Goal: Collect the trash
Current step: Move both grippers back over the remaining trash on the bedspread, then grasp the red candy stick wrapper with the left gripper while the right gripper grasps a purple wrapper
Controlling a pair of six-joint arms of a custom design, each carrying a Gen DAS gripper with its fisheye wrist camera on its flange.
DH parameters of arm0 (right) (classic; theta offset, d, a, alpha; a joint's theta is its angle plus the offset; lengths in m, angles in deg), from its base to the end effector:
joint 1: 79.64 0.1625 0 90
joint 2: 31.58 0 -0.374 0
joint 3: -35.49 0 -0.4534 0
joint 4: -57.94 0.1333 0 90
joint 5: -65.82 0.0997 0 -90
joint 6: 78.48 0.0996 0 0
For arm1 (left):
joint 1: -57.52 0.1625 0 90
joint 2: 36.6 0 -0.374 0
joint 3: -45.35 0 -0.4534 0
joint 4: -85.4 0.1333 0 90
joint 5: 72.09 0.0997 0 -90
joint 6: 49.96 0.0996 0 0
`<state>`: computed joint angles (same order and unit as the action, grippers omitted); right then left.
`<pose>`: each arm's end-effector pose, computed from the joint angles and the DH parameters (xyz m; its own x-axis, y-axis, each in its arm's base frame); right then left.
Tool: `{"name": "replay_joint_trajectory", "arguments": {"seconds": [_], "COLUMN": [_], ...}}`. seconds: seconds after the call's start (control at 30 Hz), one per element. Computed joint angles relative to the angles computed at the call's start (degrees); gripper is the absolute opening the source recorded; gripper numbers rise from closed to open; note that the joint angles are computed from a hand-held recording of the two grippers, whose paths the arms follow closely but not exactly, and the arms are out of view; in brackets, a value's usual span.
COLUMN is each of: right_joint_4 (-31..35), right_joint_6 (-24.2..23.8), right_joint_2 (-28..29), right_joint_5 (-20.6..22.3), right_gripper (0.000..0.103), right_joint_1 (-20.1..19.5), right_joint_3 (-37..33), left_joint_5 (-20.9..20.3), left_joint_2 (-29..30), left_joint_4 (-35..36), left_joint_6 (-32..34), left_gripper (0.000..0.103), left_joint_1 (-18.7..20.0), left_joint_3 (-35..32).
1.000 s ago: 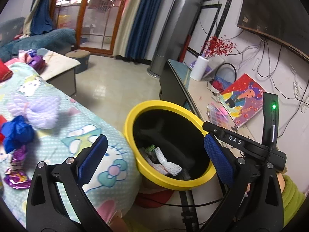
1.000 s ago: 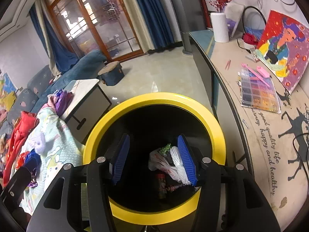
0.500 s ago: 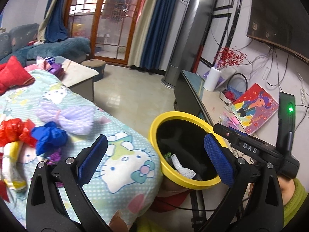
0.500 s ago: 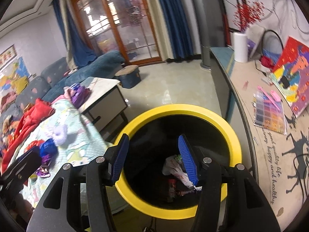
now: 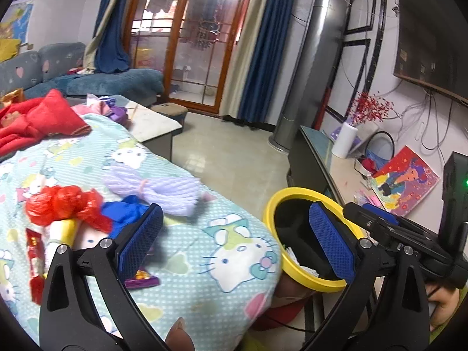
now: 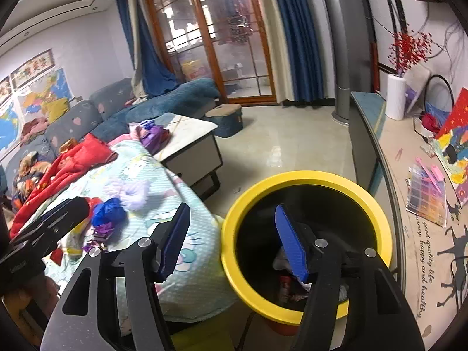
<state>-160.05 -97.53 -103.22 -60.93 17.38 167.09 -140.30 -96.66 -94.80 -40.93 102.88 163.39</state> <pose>0.1289 -0.4437 0.1876 -0.8009 0.3068 0.5143 -0.3249 0.4988 -0.8035 -0.2728 -0.5186 0.0771 -0.6966 0.5998 -0.3938 0.7126 0.5142 -0.4773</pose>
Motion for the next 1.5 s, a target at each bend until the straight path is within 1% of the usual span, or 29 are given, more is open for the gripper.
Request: {"name": "replay_joint_trajectory", "arguments": {"seconds": [0.1,0.2,0.43,0.8,1.0,1.2,1.5], "right_joint_4": [0.56,1.23,3.03,8.02,11.93,14.75,18.93], "right_joint_6": [-0.77,-1.07,-1.72,-2.16,-0.49,0.34,2.47], "right_joint_2": [0.91,1.63,3.08,7.13,9.57,12.21,15.94], "right_joint_5": [0.38,0.97,1.54,2.27,2.92,3.1,4.47], "right_gripper": [0.059,0.062,0.063,0.063,0.063,0.063,0.063], "right_joint_1": [0.81,1.38,3.02,6.28,7.37,8.21,8.0], "right_joint_3": [-0.64,-1.2,-2.99,-7.18,-9.89,-12.59,-16.18], "left_joint_5": [1.38,2.33,5.07,9.95,11.66,13.04,15.46], "left_joint_2": [-0.58,-1.36,-3.2,-6.37,-8.13,-9.46,-10.19], "left_joint_4": [-1.41,-2.45,-4.88,-5.51,-6.07,-5.14,-2.91], "left_joint_6": [-0.16,-0.15,-0.92,-2.72,-3.85,-5.27,-6.78], "left_gripper": [0.092,0.092,0.092,0.092,0.092,0.092,0.092], "left_joint_1": [0.37,0.84,1.61,3.58,5.04,6.47,8.38], "left_joint_3": [0.47,0.85,1.65,2.15,2.2,2.05,1.28]}}
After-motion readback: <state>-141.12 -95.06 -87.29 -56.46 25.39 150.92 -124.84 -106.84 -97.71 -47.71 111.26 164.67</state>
